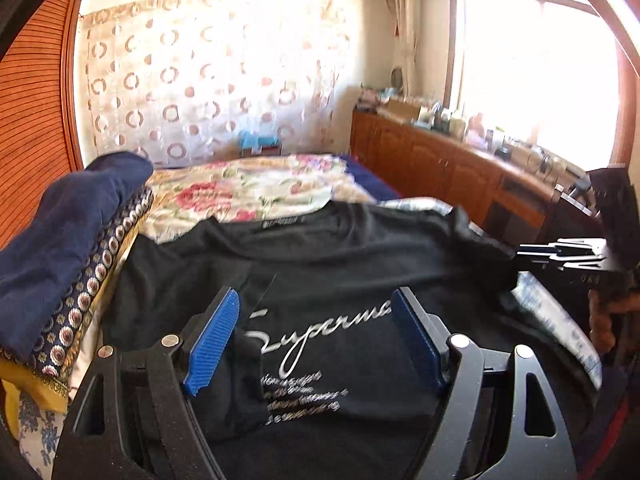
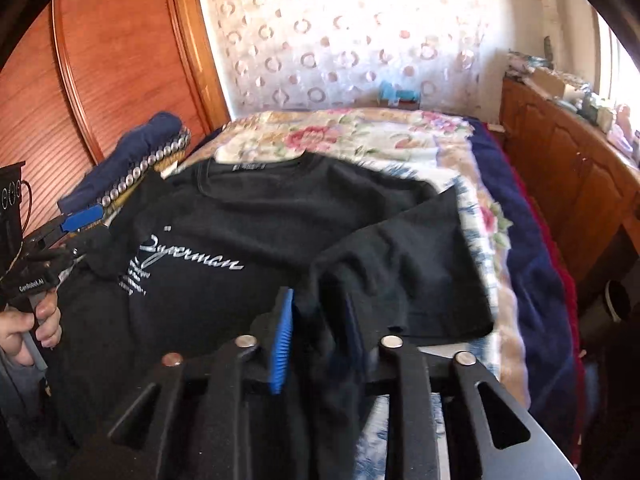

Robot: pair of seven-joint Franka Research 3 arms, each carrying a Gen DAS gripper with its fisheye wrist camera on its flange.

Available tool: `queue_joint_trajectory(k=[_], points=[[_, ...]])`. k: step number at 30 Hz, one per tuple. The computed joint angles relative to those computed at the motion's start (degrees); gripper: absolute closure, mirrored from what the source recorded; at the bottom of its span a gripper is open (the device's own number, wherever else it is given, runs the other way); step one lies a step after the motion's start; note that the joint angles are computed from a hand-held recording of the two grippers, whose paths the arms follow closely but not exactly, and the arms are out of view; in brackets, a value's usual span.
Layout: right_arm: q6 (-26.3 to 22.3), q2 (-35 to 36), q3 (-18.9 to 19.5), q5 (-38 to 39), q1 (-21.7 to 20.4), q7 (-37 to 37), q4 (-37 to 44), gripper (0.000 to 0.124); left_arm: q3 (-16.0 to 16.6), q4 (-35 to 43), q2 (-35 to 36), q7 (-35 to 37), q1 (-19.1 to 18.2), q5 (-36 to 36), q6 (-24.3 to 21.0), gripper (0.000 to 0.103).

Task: Fold small clothes
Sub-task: 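Fold the grasped side over the shirt body with the right gripper and release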

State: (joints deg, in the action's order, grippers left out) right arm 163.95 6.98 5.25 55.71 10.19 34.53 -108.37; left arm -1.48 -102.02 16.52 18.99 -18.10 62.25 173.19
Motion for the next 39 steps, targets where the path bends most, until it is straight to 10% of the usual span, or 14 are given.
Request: queue_joint_trajectory(k=[4,15,20,28,39], points=[[4.89,-0.76,-0.85,-0.34,-0.1,1.56,-1.65,0.082,-1.26,0.23,-0.14,2.84,0.69,-2.59,1.59,0.023],[0.71,9.83,-10.55,-38.44,4.85,41.47,7.29,0.082,-1.54,-2.34,-2.14,9.7,-0.44,-6.8,3.38,0.023],[0.87,11.32,-7.62,-42.14,2.96,43.61,9.74,0.118,-0.13,-3.25,-2.94,7.52,-1.48,-4.8,3.64,0.023],[7.34,8.2,1.04,-34.73,-2.45,30.61,6.09,0.121,0.14,-3.89,-3.62,2.85,-0.63,-2.03,4.13,0.023],[-2.93,18.77,1.22,-36.78,5.16,28.12,29.75,0.121,-0.31,-4.99,-5.23,-7.46,2.19,6.6,3.94,0.023]])
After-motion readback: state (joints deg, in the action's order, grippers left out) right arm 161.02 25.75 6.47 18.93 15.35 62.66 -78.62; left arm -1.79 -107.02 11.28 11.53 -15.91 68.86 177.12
